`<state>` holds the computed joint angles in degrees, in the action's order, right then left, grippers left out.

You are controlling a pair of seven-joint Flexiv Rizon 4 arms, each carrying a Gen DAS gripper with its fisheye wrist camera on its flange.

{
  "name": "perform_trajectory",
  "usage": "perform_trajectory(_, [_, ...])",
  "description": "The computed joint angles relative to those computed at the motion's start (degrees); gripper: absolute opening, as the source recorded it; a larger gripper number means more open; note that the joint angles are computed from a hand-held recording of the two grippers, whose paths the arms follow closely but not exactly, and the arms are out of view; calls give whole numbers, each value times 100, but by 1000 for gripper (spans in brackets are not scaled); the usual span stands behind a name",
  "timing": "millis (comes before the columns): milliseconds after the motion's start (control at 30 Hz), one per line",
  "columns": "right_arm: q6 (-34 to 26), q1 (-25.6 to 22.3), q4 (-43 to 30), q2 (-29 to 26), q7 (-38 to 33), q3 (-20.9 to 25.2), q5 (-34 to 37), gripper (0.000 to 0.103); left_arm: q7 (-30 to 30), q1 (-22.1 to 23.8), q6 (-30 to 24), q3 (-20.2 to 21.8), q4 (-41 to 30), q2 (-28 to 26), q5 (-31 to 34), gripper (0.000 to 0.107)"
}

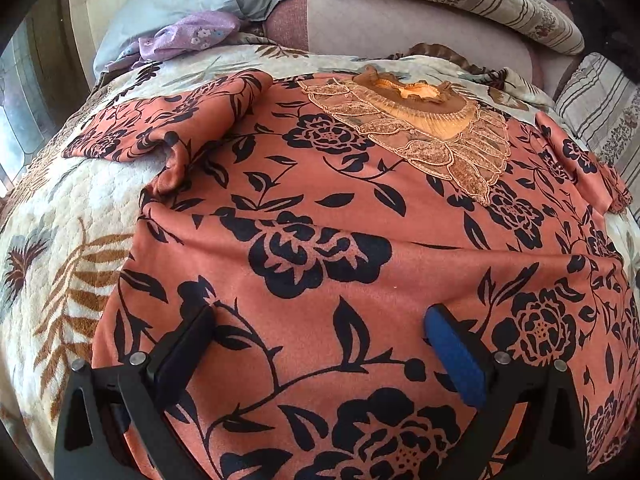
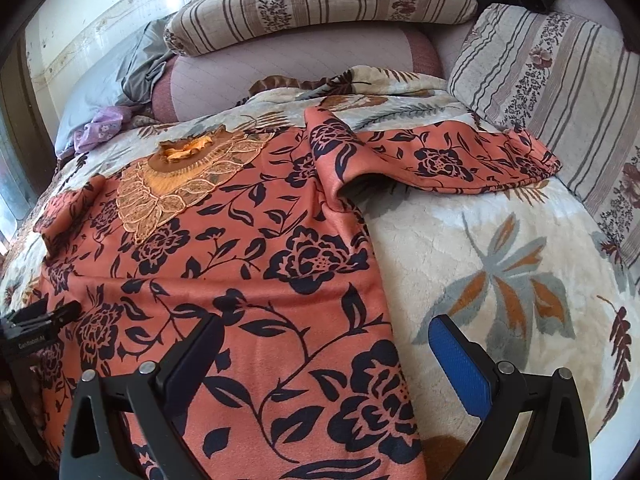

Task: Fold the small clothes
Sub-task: 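Move the right tool toward the sleeve edge of the dress, then close the right tool on the sleeve side of the dress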

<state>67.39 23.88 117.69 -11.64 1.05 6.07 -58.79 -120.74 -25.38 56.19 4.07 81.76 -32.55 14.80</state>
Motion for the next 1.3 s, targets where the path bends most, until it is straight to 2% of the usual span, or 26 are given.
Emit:
perform_trajectory(133, [862,-435,133,73,536,-319,-45,103,7,-16,6,21,-4,0,49,103])
perform_trajectory(333, [1563,-1170,352,-58,995,-762,765,101,7,-29,8,42,-38,-17,101,103])
perform_trajectory(500, [2261,-1523,223,-471,769,-1067,1700,83,-108,-82,59,105,-96,-62,230,103])
perform_trajectory(533, [2317,-1602,97,-589,628,-1037,1910,81,-114,-83,50,107,-115,-74,235,103])
perform_trajectory(667, [2091,-2205,-695,-1197,-129,-390,2847,81,-143,-107,0,134,-212,-130,283,103])
perform_trajectory(800, [1879,-2241,-1297,-1604,-390,-428,3262,80,-177,-116,0,144,-240,-149,316,103])
perform_trajectory(833, [1613,-2354,-1495,-1680,-593,-266,3388,73,-188,-122,-11,151,-257,-159,325,103])
perform_trajectory(867, [1244,-2415,-1672,-1719,-788,-162,3481,54,-193,-127,-27,156,-278,-170,335,103])
perform_trajectory(900, [923,-2425,-1786,-1726,-933,-134,3563,41,-193,-125,-38,155,-293,-177,336,103])
perform_trajectory(933, [631,-2473,-1923,-1751,-1129,-46,3709,16,-190,-117,-41,147,-300,-182,328,103])
perform_trajectory(967, [507,-2507,-2020,-1767,-1338,24,3844,10,-189,-114,-39,142,-296,-181,323,103])
perform_trajectory(1067, [224,-2046,-2135,-1561,-1642,-402,3455,7,-183,-109,-49,135,-302,-183,316,103])
perform_trajectory(1167, [240,-1536,-2398,-1350,-1999,-725,3075,6,-169,-76,-51,106,-294,-179,259,103])
perform_trajectory(1300, [721,-953,-2978,-1208,-2311,-819,2763,6,-112,-14,-12,51,-242,-153,154,103])
